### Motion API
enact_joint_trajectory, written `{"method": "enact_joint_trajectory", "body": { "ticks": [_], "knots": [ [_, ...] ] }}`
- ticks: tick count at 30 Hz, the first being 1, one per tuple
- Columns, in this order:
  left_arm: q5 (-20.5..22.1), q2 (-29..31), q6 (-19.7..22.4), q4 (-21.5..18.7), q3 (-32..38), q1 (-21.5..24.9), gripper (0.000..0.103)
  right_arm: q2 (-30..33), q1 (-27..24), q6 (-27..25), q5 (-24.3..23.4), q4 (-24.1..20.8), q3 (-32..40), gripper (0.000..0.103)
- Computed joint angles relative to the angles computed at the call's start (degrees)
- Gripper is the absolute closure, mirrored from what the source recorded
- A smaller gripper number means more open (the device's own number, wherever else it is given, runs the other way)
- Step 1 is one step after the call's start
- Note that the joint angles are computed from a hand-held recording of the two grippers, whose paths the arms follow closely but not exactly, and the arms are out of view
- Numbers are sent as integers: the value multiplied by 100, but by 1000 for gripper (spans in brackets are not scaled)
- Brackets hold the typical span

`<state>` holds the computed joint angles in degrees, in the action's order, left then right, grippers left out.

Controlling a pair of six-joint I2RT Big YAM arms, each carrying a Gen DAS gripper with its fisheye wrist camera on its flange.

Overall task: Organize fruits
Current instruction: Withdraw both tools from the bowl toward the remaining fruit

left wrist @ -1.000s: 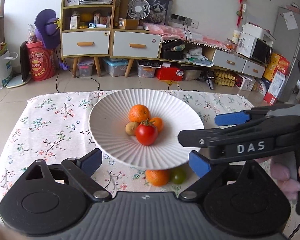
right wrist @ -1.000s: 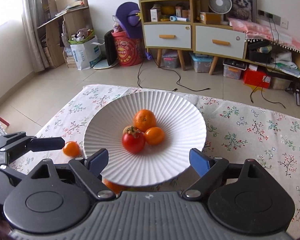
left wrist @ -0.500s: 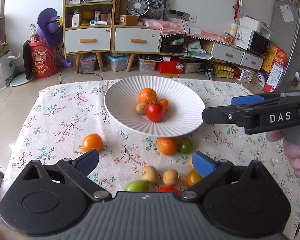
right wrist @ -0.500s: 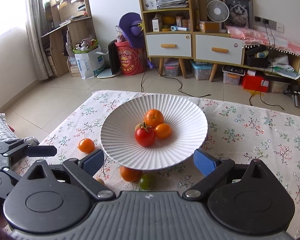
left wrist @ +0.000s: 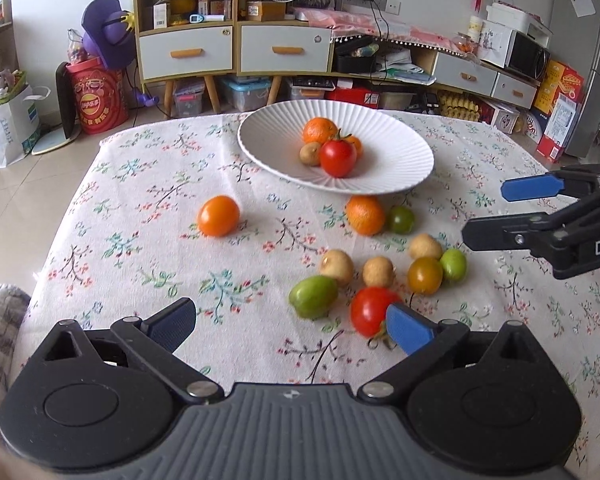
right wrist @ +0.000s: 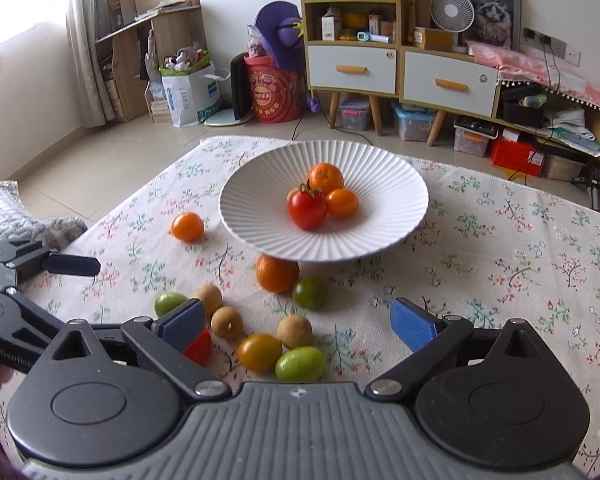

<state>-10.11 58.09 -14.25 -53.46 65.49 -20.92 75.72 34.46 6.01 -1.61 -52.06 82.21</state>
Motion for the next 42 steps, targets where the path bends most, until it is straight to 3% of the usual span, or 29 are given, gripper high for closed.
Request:
{"method": "enact_joint_trajectory", "body": {
  "ticks": [20,28,38,42],
  "knots": [
    [113,-104,74,-299,-254,-102,4,-112,108,-289,111,-419,-342,4],
    [156,4,212,-326,-275,-313,4,-16,2,-211,70,-503,-378,21],
    [51,200,124,-190,-177,-499,4,3,-27,-429,69,-355,-421,25],
    [-8,345,73,-104,-95,-570,5,46,-25,-495,52,-339,-365,34]
  ]
}}
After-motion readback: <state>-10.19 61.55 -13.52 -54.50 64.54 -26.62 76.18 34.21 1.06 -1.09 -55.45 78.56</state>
